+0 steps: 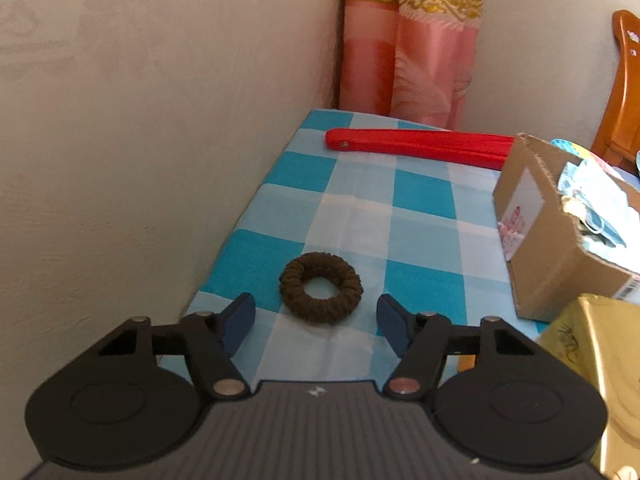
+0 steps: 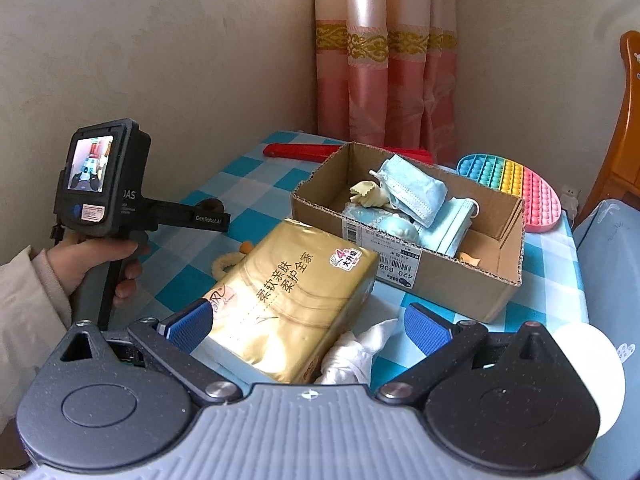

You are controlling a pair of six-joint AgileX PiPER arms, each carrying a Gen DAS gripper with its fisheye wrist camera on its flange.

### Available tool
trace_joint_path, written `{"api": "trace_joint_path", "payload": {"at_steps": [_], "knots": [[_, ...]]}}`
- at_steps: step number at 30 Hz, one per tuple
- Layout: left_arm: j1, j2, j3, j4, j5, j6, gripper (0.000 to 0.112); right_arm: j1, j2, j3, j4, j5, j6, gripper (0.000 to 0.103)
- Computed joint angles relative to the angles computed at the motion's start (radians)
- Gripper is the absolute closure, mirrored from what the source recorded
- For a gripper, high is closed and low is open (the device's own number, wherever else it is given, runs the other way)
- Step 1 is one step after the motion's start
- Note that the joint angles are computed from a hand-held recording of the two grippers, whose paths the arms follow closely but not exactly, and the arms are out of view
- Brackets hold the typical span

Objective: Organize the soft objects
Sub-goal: 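Move left gripper to the dark brown ring and close on it, then move right gripper to the cream ring and grasp it while left holds the brown ring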

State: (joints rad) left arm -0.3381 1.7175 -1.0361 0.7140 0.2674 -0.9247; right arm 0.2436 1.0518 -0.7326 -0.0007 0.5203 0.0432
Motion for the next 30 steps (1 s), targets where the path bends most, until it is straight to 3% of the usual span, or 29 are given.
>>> {"api": "trace_joint_path", "payload": {"at_steps": [4,7,9,13,22,30], "knots": [[0.007,0.010,-0.009,-0.002,-0.016,-0.002,0.049,-0.025,0.017,-0.002,0.052,-0.010,-0.055,0.000],[0.002,0.019,-0.020,0.040,-0.006,-0.040,0.059,-0.028,0.022,-0.004,0.063,-0.009,-0.066,0.000],[0.006,0.016,-0.019,0.017,-0.013,-0.019,0.068,-0.024,0.022,-0.006,0.061,-0.005,-0.068,0.000],[0.010,-0.001,-0.015,-0.070,-0.006,0.075,0.073,-0.006,0.026,-0.014,0.039,-0.002,-0.046,0.000],[0.015,-0.117,0.095,-0.292,0.001,0.316,0.073,0.062,0.052,-0.040,-0.008,0.004,0.002,0.000],[0.025,-0.275,0.251,-0.446,0.000,0.486,0.073,0.121,0.143,-0.099,0.011,-0.003,-0.056,0.000]]}}
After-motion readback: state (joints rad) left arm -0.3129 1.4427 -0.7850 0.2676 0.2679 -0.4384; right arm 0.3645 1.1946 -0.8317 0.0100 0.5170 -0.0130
